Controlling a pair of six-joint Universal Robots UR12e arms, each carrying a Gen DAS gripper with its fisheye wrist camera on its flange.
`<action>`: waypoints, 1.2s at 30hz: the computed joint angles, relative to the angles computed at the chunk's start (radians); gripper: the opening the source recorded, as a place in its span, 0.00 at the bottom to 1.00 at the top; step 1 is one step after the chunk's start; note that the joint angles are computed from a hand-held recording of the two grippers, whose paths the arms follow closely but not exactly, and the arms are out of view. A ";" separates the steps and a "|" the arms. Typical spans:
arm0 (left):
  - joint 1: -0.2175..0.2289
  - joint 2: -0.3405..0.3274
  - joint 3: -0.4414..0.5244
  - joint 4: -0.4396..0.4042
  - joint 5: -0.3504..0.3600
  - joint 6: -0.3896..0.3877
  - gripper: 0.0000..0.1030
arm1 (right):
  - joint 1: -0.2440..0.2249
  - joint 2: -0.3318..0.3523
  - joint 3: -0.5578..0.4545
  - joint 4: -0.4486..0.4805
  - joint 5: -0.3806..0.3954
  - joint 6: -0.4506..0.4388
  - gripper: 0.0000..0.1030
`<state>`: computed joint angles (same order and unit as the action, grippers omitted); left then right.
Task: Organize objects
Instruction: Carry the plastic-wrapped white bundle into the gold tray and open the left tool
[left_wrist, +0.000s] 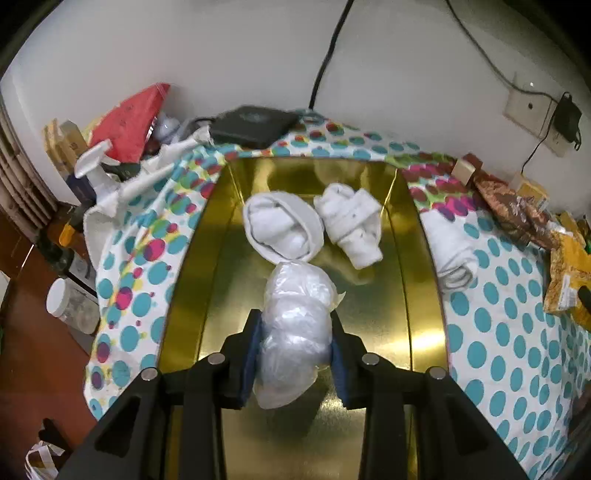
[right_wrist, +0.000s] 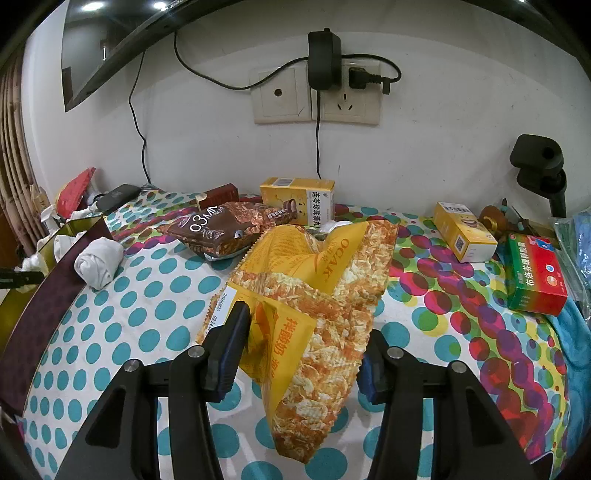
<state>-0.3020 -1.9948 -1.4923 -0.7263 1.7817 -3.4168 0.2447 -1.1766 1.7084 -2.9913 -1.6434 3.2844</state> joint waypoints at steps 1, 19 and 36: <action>0.000 -0.004 0.005 -0.010 0.002 -0.001 0.34 | -0.001 0.000 0.000 0.002 0.001 -0.001 0.48; 0.002 -0.031 0.042 -0.086 0.025 -0.009 0.38 | 0.000 0.002 -0.002 0.009 0.001 -0.001 0.48; -0.028 0.052 -0.048 -0.006 0.065 -0.121 0.42 | 0.002 -0.005 0.016 -0.039 0.016 -0.033 0.42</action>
